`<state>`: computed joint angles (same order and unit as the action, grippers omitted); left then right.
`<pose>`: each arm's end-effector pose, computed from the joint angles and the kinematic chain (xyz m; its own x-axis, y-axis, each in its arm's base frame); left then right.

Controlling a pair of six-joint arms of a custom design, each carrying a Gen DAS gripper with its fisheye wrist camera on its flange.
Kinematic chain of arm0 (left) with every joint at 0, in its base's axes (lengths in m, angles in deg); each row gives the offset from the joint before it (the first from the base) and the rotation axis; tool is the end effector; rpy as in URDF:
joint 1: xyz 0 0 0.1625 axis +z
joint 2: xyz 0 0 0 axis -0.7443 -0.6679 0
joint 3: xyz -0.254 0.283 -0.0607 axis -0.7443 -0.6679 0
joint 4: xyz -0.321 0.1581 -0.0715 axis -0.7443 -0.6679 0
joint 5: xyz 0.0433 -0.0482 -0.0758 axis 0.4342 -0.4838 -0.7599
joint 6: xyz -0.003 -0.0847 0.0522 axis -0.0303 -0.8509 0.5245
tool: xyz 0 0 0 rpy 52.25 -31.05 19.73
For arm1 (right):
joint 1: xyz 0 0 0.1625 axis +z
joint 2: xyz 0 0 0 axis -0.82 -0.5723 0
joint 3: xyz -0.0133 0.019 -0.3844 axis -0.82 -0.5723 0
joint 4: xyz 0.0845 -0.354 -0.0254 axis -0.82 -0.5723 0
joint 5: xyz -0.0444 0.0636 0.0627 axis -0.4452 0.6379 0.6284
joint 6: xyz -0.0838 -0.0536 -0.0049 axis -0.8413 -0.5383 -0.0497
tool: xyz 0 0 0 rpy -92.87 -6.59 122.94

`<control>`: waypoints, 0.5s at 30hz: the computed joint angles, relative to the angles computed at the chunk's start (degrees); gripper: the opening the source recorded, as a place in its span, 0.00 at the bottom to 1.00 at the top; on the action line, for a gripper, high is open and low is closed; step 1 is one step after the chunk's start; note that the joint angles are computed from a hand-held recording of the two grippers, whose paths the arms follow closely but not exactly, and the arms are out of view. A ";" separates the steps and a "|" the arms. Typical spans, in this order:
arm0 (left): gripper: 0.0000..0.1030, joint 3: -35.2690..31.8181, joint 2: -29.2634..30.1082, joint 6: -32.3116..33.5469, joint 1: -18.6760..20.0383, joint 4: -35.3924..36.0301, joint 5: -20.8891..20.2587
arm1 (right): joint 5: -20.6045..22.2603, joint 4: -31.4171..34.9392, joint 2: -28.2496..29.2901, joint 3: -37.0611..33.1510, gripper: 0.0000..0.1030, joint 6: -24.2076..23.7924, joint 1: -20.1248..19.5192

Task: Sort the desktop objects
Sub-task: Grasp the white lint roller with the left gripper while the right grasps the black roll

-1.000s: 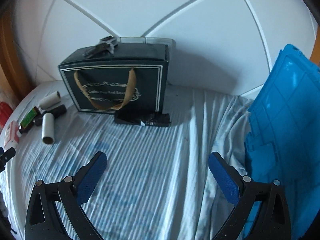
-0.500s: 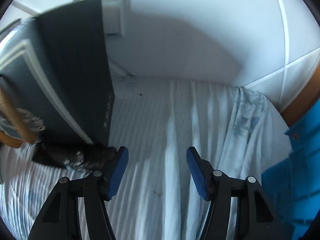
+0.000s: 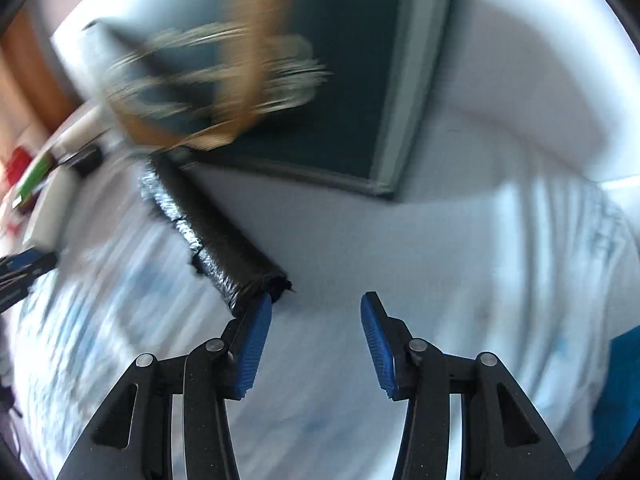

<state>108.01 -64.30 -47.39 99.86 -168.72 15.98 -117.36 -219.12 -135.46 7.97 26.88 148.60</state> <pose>-0.1452 -0.5267 0.1274 -0.7172 -0.1185 -0.6867 0.2316 0.8889 -0.3952 0.1190 -0.6000 0.1655 -0.7187 -0.3147 0.6200 -0.4915 0.8607 -0.1330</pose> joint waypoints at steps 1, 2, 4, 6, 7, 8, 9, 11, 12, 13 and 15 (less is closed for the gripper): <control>0.48 0.50 -0.50 -0.19 -0.20 0.25 -0.47 | 0.18 0.24 -0.13 0.46 0.47 0.07 0.45; 0.48 0.94 -0.78 -0.43 -0.49 0.17 -0.86 | -0.16 -0.24 -0.03 0.89 0.51 -0.49 1.17; 0.48 1.03 -1.43 -1.95 -0.97 0.88 -0.56 | -1.72 -2.88 0.94 1.10 0.68 -3.52 2.38; 0.48 1.06 -1.92 -0.62 -1.49 -1.99 -0.04 | -1.99 -4.06 1.44 1.08 0.81 -4.79 3.18; 0.49 0.86 -1.93 -0.02 -1.90 -3.26 0.70 | -1.66 -3.71 1.56 0.60 0.81 -4.97 3.32; 0.53 0.20 -1.60 1.18 -2.11 -4.81 1.42 | -1.54 -3.88 1.65 0.26 0.81 -5.21 3.74; 0.66 -0.75 -0.92 2.51 -1.96 -6.27 1.96 | -1.18 -3.99 1.50 0.27 0.81 -5.14 4.07; 0.75 -3.97 1.44 3.47 -0.99 -6.44 3.69 | 0.89 -2.18 1.52 -0.82 0.81 -4.02 4.17; 0.75 -5.82 2.83 3.63 -0.14 -6.19 3.88 | 0.62 -1.69 2.48 -1.78 0.81 -3.51 4.51; 0.75 -7.51 3.89 3.89 1.07 -5.62 3.73 | -0.43 -1.01 4.50 -3.98 0.81 -3.35 4.94; 0.75 -10.05 5.86 4.37 3.11 -5.24 2.96 | -1.12 0.16 6.83 -6.19 0.79 -3.07 5.34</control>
<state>97.96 -58.44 -43.02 102.97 -173.97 18.93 -118.48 -218.95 -128.64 1.77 23.81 153.94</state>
